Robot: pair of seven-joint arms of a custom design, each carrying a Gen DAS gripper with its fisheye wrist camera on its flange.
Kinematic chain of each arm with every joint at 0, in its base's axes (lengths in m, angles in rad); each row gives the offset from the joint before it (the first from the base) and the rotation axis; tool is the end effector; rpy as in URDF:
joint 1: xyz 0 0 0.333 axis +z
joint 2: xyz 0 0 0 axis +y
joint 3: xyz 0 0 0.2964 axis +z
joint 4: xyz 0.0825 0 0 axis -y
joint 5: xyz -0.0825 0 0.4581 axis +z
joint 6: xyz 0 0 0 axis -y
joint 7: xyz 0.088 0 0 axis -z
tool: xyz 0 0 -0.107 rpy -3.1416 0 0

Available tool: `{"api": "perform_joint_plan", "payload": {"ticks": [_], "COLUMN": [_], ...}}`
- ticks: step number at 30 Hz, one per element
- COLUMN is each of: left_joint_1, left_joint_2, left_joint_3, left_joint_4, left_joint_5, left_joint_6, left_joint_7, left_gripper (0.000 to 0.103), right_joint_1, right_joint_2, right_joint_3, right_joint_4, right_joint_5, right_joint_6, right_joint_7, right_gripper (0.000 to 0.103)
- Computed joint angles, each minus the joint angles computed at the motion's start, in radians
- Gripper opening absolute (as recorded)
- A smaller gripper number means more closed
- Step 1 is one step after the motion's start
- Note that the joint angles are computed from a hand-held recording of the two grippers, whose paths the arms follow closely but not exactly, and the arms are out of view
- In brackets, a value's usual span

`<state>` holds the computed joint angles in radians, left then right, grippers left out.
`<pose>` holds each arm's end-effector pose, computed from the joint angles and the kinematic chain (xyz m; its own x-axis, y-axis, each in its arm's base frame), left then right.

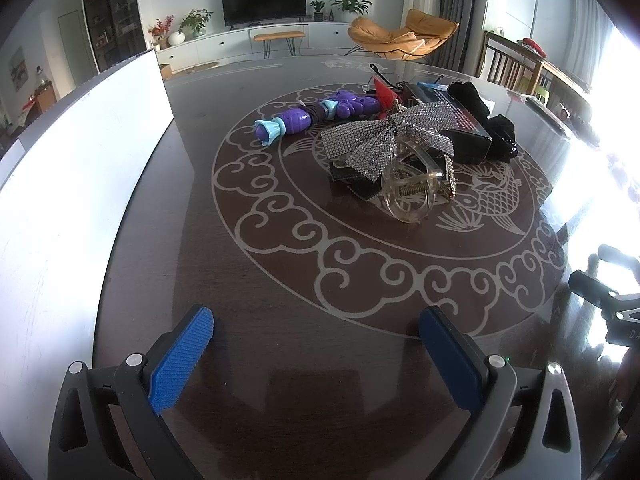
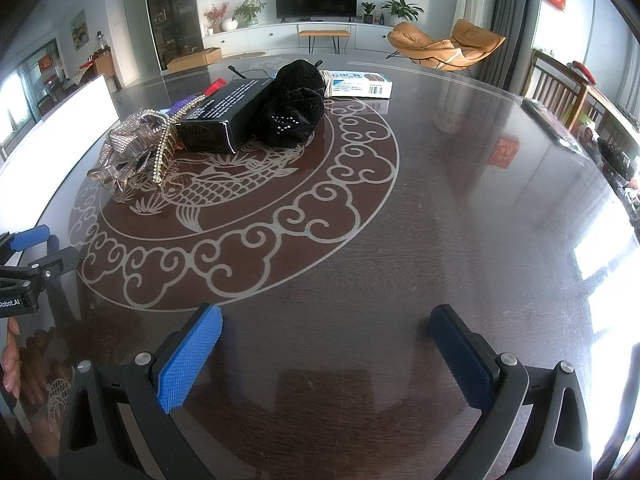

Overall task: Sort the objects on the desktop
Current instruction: 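Grasp the silver sequined bow with the left tool and lift it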

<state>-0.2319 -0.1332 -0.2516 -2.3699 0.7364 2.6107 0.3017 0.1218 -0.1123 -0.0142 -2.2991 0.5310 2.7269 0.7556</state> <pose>0.4993 -0.2777 0.3449 0.2037 -0.9790 -0.0041 -0.8012 -0.1643 -0.5754 0.5964 0.0453 0.3887 0.4683 -0.8835 0.0145 -0.7136 -0.3878 -0.5834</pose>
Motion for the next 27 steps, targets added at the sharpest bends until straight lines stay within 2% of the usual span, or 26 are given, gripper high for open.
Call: {"api": "perform_joint_plan", "payload": {"ticks": [24,27], "left_joint_1": [0.002,-0.003], "left_joint_2": [-0.002,-0.005], "left_joint_3": [0.000,0.010], "left_joint_4": [-0.003,-0.008], "left_joint_5": [0.001,-0.038], "left_joint_6": [0.005,0.022], "left_joint_7": [-0.001,0.045], "left_gripper": [0.103,0.103], "right_joint_1": [0.002,0.002], "right_joint_2": [-0.007,-0.005], "right_joint_3": [0.001,0.000], "right_joint_4": [-0.008,-0.007], "right_joint_5": [-0.008,-0.007], "right_joint_6": [0.004,0.004], "right_joint_7": [0.008,0.007], "right_gripper": [0.103,0.103]}}
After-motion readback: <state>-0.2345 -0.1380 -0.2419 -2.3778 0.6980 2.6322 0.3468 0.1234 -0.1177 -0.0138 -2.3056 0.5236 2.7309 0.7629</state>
